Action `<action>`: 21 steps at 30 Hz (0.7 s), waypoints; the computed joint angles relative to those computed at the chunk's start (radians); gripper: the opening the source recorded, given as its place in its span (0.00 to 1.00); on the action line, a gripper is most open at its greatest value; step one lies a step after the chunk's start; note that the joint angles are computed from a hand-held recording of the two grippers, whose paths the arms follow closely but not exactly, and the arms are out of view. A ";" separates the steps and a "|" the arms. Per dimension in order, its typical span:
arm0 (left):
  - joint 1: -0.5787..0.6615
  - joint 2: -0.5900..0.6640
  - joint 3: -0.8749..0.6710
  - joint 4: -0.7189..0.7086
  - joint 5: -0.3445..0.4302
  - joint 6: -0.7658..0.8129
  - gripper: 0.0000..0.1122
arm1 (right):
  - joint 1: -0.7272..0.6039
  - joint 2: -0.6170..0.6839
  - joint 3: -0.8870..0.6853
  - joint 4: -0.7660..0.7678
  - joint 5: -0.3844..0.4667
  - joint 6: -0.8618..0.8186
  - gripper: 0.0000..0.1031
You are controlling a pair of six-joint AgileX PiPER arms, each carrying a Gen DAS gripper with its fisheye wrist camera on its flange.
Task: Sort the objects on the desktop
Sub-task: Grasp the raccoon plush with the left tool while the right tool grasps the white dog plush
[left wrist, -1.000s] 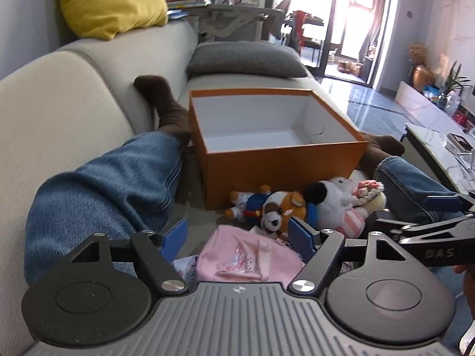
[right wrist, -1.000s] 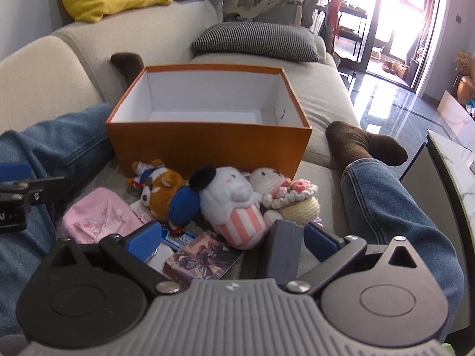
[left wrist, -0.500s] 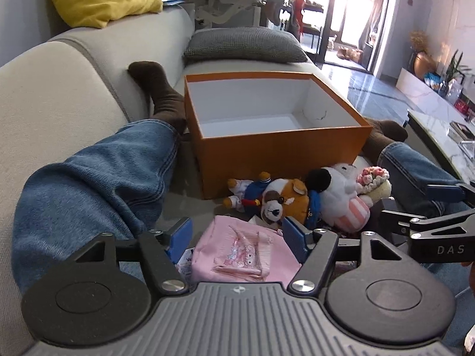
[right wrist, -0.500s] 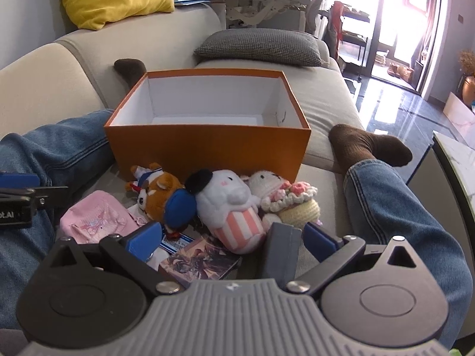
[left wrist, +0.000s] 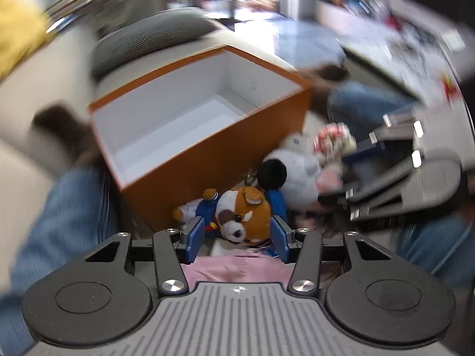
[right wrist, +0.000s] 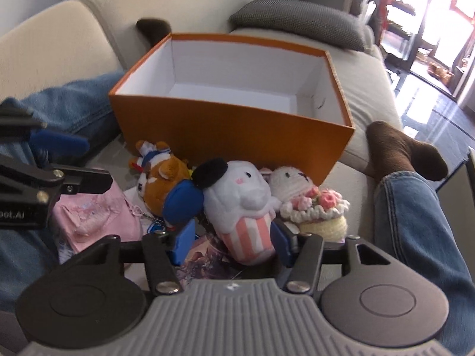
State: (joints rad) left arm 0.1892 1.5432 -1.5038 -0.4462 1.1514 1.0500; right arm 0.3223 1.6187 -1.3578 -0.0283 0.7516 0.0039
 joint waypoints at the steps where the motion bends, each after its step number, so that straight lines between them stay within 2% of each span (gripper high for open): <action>1: -0.017 0.008 -0.003 0.021 -0.009 0.054 0.55 | -0.007 0.020 -0.021 0.014 0.014 -0.030 0.56; 3: -0.043 0.029 -0.009 0.055 -0.022 0.162 0.58 | -0.022 0.058 -0.062 0.041 0.040 -0.096 0.57; 5: -0.064 0.067 -0.037 0.085 -0.004 0.260 0.59 | -0.037 0.101 -0.117 0.062 0.079 -0.158 0.57; 10: -0.107 0.132 -0.071 0.147 -0.015 0.464 0.64 | -0.093 0.219 -0.273 0.158 0.212 -0.326 0.58; 15: -0.159 0.227 -0.151 0.225 0.017 0.542 0.65 | -0.137 0.321 -0.405 0.237 0.326 -0.434 0.60; 17: -0.173 0.254 -0.175 0.237 0.039 0.569 0.70 | -0.145 0.355 -0.447 0.261 0.360 -0.459 0.63; 21: -0.185 0.282 -0.163 0.235 0.013 0.631 0.78 | -0.144 0.396 -0.489 0.260 0.380 -0.488 0.65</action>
